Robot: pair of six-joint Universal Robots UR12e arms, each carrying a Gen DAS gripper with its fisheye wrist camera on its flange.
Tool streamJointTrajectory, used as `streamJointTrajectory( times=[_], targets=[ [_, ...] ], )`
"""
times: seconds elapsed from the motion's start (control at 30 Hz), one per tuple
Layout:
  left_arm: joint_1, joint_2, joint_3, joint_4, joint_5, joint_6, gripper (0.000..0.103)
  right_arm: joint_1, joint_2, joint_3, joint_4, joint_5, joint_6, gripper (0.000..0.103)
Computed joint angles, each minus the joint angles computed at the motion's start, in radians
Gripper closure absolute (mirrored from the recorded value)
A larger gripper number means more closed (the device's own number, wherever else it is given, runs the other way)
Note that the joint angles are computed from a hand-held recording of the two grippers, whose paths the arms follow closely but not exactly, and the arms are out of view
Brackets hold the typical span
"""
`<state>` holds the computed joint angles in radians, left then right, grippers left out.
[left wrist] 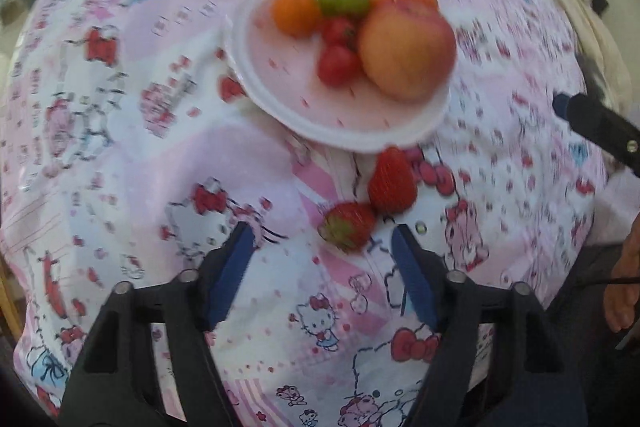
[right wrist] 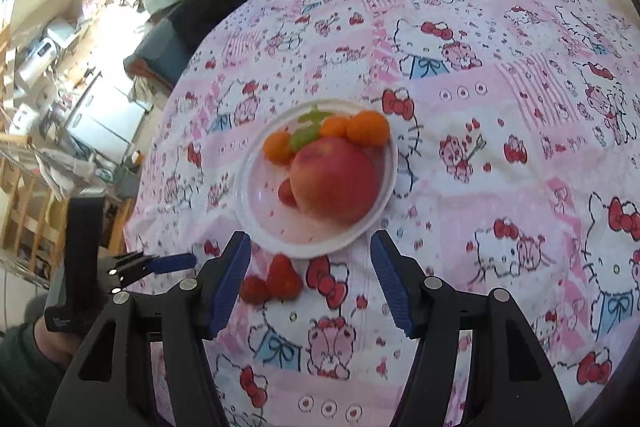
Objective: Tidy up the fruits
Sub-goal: 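Grasp a red strawberry beside the plate with the left gripper, then grasp the other strawberry with the right gripper while the left gripper holds its strawberry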
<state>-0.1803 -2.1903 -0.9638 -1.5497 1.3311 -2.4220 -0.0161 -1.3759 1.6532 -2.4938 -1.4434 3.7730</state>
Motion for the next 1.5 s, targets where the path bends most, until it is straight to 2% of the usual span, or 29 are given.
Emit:
streamJointTrajectory(
  times=[0.07, 0.2, 0.3, 0.4, 0.63, 0.77, 0.83, 0.97, 1.07, 1.17, 1.27, 1.37, 1.5],
  targets=[
    [-0.009, 0.000, -0.012, 0.004, 0.027, 0.025, 0.040, 0.005, -0.003, 0.005, 0.008, -0.011, -0.002, 0.033],
    [-0.021, 0.000, -0.029, 0.020, 0.051, 0.054, 0.042, 0.009, -0.010, 0.011, 0.049, -0.038, -0.026, 0.033],
    [-0.028, -0.005, -0.032, 0.025, 0.062, 0.062, 0.054, 0.003, -0.018, 0.023, 0.064, -0.034, -0.015, 0.033],
    [-0.029, -0.003, -0.039, 0.033, 0.042, 0.086, 0.073, -0.001, -0.020, 0.027, 0.079, -0.035, -0.007, 0.033],
    [-0.021, 0.006, -0.038, 0.027, 0.033, 0.087, 0.074, -0.005, -0.007, 0.020, 0.078, 0.004, 0.001, 0.033],
    [-0.004, 0.027, -0.042, 0.040, 0.035, 0.046, 0.074, -0.005, 0.009, 0.009, 0.085, 0.040, -0.002, 0.033],
    [0.005, 0.036, -0.055, 0.073, 0.045, 0.013, 0.074, -0.006, 0.016, 0.005, 0.085, 0.065, 0.001, 0.033],
    [0.020, 0.032, -0.058, 0.131, 0.070, -0.106, 0.074, -0.003, 0.038, -0.011, 0.086, 0.115, -0.004, 0.033],
    [0.029, 0.032, -0.063, 0.201, 0.081, -0.183, 0.074, 0.008, 0.061, -0.038, 0.106, 0.123, -0.034, 0.035],
    [0.039, 0.022, -0.045, 0.213, 0.071, -0.229, 0.074, 0.017, 0.088, -0.065, 0.147, 0.131, -0.060, 0.039],
    [0.041, 0.019, -0.042, 0.225, 0.068, -0.251, 0.074, 0.022, 0.118, -0.089, 0.187, 0.150, -0.083, 0.042],
    [0.044, 0.014, -0.026, 0.211, 0.059, -0.248, 0.074, 0.035, 0.140, -0.110, 0.210, 0.133, -0.116, 0.043],
    [0.032, 0.028, -0.057, 0.234, 0.055, -0.251, 0.074, 0.049, 0.159, -0.130, 0.216, 0.107, -0.156, 0.043]
  ],
)
